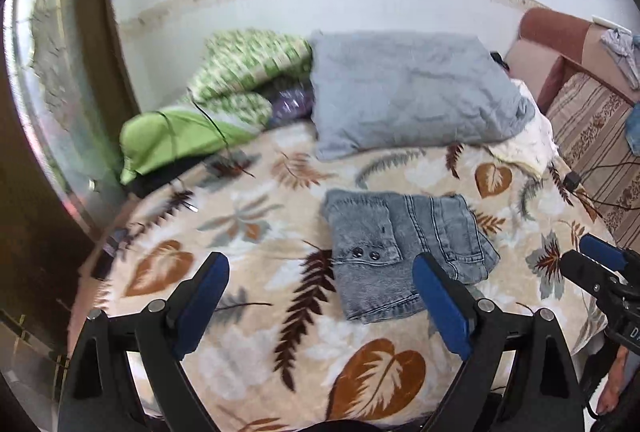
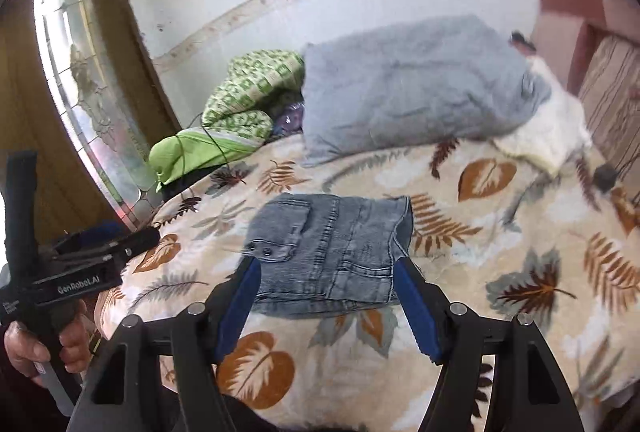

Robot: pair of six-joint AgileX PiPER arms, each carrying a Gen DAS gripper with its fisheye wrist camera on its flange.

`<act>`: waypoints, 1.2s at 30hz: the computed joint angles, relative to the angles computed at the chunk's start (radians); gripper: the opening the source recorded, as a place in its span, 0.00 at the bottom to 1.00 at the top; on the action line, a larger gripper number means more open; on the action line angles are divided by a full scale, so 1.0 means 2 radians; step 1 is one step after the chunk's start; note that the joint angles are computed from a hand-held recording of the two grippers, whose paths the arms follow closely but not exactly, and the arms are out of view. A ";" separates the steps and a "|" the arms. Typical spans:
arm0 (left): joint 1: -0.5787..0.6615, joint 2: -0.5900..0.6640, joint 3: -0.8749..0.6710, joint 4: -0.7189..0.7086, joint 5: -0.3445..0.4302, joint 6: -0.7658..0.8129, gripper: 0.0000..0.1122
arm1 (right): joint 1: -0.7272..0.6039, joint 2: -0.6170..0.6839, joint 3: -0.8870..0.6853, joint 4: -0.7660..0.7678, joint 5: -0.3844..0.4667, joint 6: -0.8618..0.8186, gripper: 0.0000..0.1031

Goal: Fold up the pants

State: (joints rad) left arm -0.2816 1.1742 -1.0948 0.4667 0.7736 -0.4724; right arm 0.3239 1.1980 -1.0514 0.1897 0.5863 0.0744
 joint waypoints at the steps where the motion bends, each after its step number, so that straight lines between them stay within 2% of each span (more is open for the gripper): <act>1: -0.006 -0.010 0.000 0.012 0.009 -0.010 0.83 | 0.016 -0.014 -0.002 -0.028 0.008 0.030 0.70; 5: -0.031 -0.061 0.006 0.054 0.043 -0.043 0.84 | 0.071 -0.047 -0.015 -0.112 0.035 0.118 0.70; 7: -0.038 -0.081 0.006 0.067 0.058 -0.051 0.88 | 0.103 -0.060 -0.021 -0.160 0.046 0.164 0.71; 9: -0.052 -0.096 0.009 0.092 0.071 -0.070 0.89 | 0.140 -0.067 -0.030 -0.214 0.062 0.214 0.72; 15: -0.086 -0.134 0.009 0.151 0.120 -0.112 0.89 | 0.250 -0.070 -0.057 -0.348 0.118 0.332 0.72; 23: -0.105 -0.164 0.008 0.209 0.166 -0.147 0.91 | 0.373 -0.054 -0.086 -0.472 0.184 0.432 0.74; 27: -0.096 -0.166 0.010 0.221 0.166 -0.153 0.92 | 0.399 -0.041 -0.090 -0.497 0.196 0.446 0.74; 36: -0.004 -0.149 0.017 0.160 0.099 -0.112 0.92 | 0.366 -0.025 -0.084 -0.478 0.167 0.442 0.74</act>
